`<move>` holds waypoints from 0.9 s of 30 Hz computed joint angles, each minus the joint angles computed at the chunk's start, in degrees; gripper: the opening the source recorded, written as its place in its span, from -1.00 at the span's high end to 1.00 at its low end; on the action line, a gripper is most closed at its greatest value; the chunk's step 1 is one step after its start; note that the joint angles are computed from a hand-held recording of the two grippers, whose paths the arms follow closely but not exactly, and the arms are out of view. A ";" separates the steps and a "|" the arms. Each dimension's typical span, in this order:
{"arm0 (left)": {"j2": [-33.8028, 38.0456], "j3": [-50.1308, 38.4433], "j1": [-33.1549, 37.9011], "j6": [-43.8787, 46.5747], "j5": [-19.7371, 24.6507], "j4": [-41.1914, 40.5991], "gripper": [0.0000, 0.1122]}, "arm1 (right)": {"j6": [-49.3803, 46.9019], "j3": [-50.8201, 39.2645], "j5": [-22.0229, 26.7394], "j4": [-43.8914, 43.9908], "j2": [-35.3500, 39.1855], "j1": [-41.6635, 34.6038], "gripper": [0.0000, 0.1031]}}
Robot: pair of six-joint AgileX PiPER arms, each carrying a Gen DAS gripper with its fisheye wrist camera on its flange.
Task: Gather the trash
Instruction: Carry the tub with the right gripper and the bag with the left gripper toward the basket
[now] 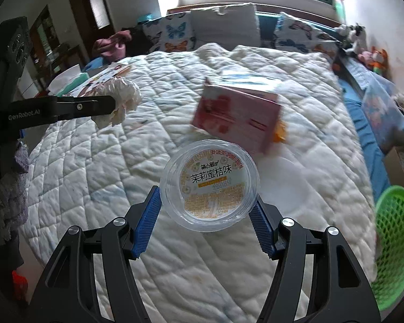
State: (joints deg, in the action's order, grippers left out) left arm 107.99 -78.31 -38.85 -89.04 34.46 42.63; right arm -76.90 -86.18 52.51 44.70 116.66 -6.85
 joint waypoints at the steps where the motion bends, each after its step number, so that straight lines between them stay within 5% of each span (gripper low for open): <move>1: 0.50 -0.95 -0.25 0.72 0.22 -0.43 0.30 | -0.22 -0.01 0.07 0.08 -0.09 -1.02 -0.25; 13: 11.19 -20.22 -3.55 13.02 5.80 -8.70 0.30 | 0.15 -6.56 3.70 0.50 2.97 -11.54 -0.25; 27: 29.69 -54.85 -5.72 29.43 19.01 -19.75 0.30 | 11.29 -30.76 9.46 -5.27 16.03 -22.43 -0.26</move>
